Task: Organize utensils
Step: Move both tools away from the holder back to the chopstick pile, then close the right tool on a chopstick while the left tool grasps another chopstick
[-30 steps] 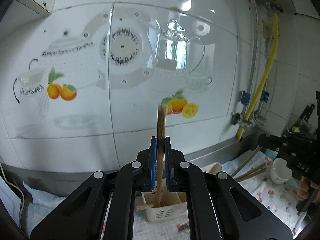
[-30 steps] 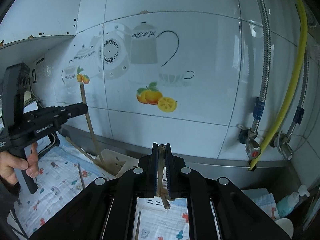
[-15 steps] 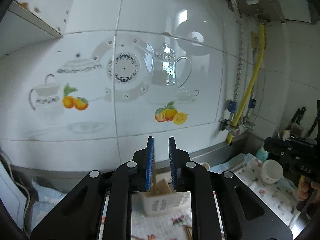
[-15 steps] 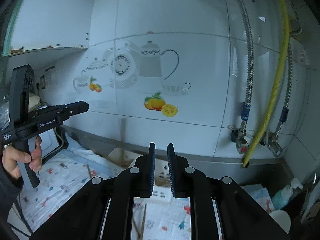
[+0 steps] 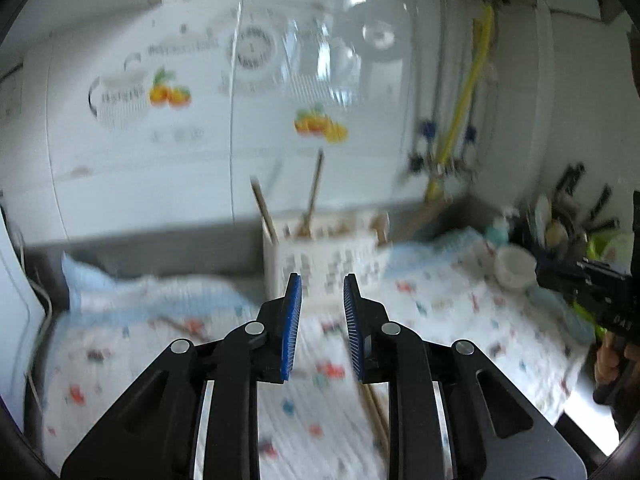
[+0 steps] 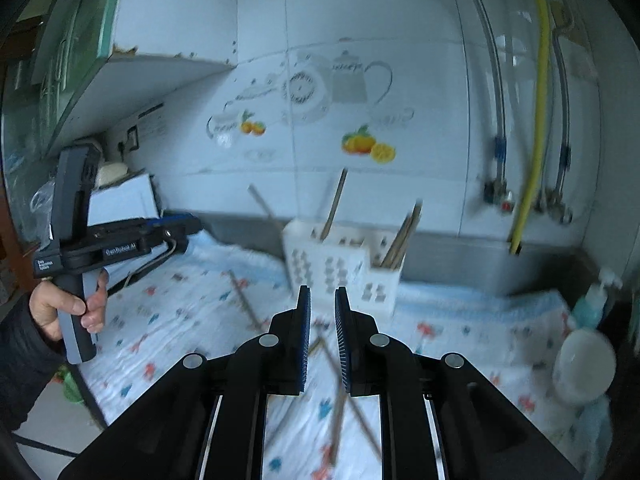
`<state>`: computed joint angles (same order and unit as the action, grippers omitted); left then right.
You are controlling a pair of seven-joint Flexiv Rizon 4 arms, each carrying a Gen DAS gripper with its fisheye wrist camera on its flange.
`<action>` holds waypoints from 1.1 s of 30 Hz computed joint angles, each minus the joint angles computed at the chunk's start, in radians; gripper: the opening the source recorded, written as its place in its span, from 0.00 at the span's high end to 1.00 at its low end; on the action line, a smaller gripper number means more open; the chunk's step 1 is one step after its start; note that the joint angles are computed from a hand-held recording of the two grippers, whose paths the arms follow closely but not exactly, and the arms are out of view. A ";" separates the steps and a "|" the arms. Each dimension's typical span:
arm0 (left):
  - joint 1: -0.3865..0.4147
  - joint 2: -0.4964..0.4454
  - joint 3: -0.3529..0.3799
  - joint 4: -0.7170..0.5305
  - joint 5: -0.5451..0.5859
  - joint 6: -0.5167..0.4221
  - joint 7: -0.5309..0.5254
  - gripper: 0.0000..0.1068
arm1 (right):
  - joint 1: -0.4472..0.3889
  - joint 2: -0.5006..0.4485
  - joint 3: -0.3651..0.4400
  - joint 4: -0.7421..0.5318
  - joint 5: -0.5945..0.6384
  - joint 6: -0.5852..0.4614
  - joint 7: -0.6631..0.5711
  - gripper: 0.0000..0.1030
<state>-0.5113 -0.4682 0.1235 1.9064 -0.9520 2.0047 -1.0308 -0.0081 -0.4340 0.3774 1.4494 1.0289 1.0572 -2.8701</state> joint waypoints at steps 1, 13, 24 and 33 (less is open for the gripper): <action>0.004 0.003 -0.013 0.020 0.006 -0.009 -0.011 0.79 | -0.001 0.001 0.001 0.016 0.003 0.005 -0.007 0.88; 0.109 0.014 -0.100 0.201 0.236 -0.042 -0.327 0.79 | 0.046 -0.092 -0.021 0.108 -0.143 0.099 0.111 0.88; 0.213 -0.005 -0.178 0.217 0.458 -0.118 -0.509 0.79 | 0.093 -0.216 -0.032 0.104 -0.400 0.168 0.358 0.88; 0.199 -0.059 -0.163 0.147 0.569 -0.210 -0.598 0.79 | 0.071 -0.248 0.019 0.127 -0.540 0.236 0.450 0.93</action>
<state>-0.3124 -0.5271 -0.0399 2.0531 -0.3835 1.7944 -1.6289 0.0628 -0.6820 0.3961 1.5769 0.4887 1.2930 -2.4203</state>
